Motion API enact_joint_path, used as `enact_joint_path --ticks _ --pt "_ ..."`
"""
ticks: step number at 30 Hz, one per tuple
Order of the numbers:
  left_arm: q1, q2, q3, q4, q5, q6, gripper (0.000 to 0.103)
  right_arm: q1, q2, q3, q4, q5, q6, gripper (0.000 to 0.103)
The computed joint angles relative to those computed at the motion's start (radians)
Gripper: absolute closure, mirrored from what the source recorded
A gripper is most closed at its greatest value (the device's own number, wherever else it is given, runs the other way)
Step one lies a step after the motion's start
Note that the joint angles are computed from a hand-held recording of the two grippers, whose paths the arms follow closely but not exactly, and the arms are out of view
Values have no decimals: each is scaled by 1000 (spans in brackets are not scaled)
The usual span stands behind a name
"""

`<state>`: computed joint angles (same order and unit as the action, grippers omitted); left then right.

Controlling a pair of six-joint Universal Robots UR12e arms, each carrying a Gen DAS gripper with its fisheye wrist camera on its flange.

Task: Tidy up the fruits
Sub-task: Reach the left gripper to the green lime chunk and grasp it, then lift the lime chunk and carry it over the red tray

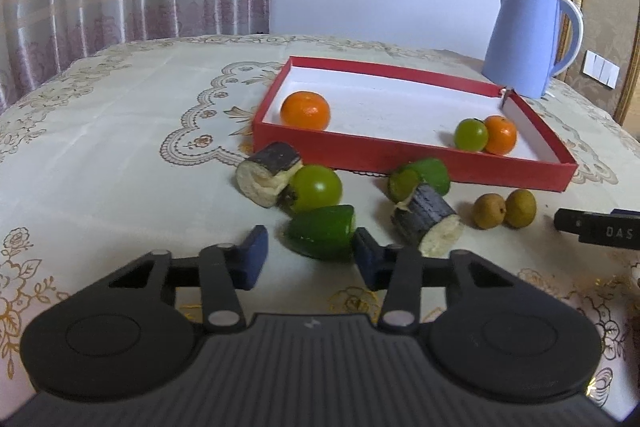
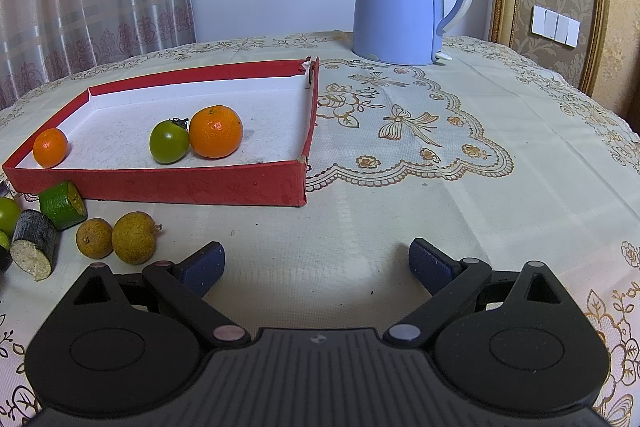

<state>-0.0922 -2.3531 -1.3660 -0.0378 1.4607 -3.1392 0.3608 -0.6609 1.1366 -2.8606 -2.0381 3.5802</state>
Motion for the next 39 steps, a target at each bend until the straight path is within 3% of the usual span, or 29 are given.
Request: enact_joint_path --ticks 5,26,39 --pt "-2 0 -3 5 -5 10 70 0 0 0 0 0 0 4" --pt "-13 8 -4 25 30 51 71 0 0 0 0 0 0 4" --pt "-14 -2 46 49 0 77 73 0 0 0 0 0 0 4"
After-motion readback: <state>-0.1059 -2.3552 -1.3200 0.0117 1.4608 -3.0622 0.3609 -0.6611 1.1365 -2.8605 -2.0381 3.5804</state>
